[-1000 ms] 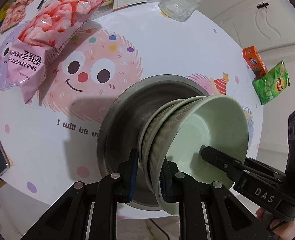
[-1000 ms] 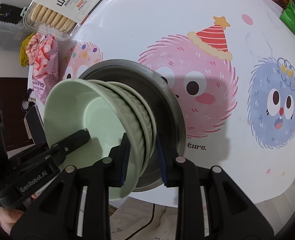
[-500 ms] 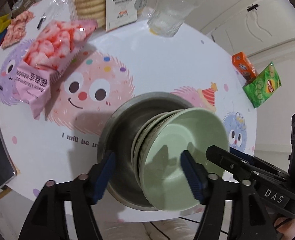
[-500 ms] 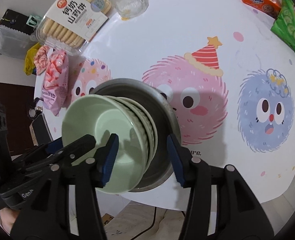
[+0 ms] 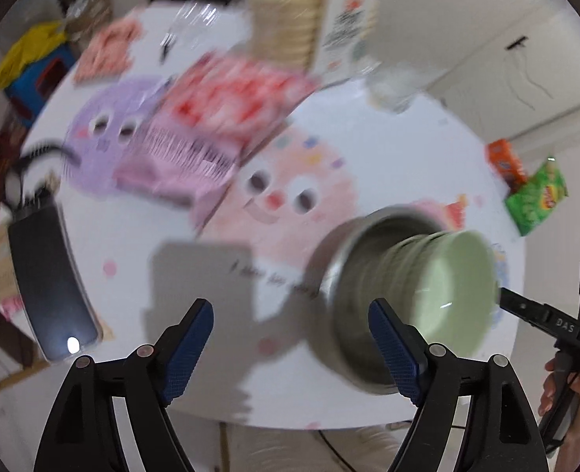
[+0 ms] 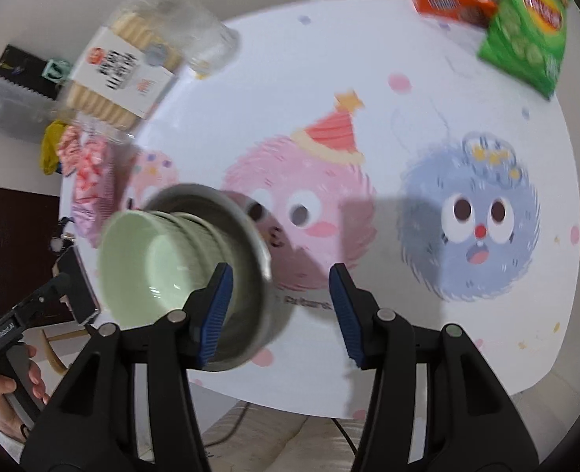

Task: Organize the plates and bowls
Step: 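Lower the bowl stack into the steel bowl with both grippers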

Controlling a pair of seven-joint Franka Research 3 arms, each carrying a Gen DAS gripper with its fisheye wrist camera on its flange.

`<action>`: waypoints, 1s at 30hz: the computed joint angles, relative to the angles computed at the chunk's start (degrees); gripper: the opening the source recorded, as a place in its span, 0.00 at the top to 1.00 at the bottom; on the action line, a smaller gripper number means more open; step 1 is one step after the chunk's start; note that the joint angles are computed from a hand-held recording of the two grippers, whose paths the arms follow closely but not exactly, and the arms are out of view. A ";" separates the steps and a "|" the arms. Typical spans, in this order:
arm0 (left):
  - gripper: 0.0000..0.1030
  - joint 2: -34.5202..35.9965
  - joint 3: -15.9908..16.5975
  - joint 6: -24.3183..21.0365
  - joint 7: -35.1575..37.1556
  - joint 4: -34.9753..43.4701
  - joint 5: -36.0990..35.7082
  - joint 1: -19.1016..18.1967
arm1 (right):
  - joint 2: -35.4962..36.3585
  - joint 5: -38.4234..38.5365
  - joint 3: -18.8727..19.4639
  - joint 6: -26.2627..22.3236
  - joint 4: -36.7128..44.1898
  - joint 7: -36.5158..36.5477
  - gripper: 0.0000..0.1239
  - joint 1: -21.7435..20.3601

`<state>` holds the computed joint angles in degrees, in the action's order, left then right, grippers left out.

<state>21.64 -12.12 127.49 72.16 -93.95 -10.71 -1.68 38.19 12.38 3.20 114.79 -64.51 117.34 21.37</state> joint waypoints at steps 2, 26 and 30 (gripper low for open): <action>0.20 0.75 -0.53 -0.09 0.68 -1.10 -2.88 1.09 | 0.08 2.17 0.74 0.63 -2.27 -0.23 0.57 -1.00; 0.89 12.91 -5.29 0.21 7.33 8.74 -12.73 3.14 | 4.96 12.73 4.09 5.85 -2.48 -7.42 0.88 -3.46; 0.90 12.58 -4.85 0.26 8.36 8.63 -11.52 2.65 | 4.76 12.21 3.79 5.88 -2.64 -7.92 0.89 -3.14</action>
<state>34.22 -16.97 127.75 80.52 -85.32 -22.23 0.97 42.95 24.58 6.99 120.67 -67.15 109.42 18.24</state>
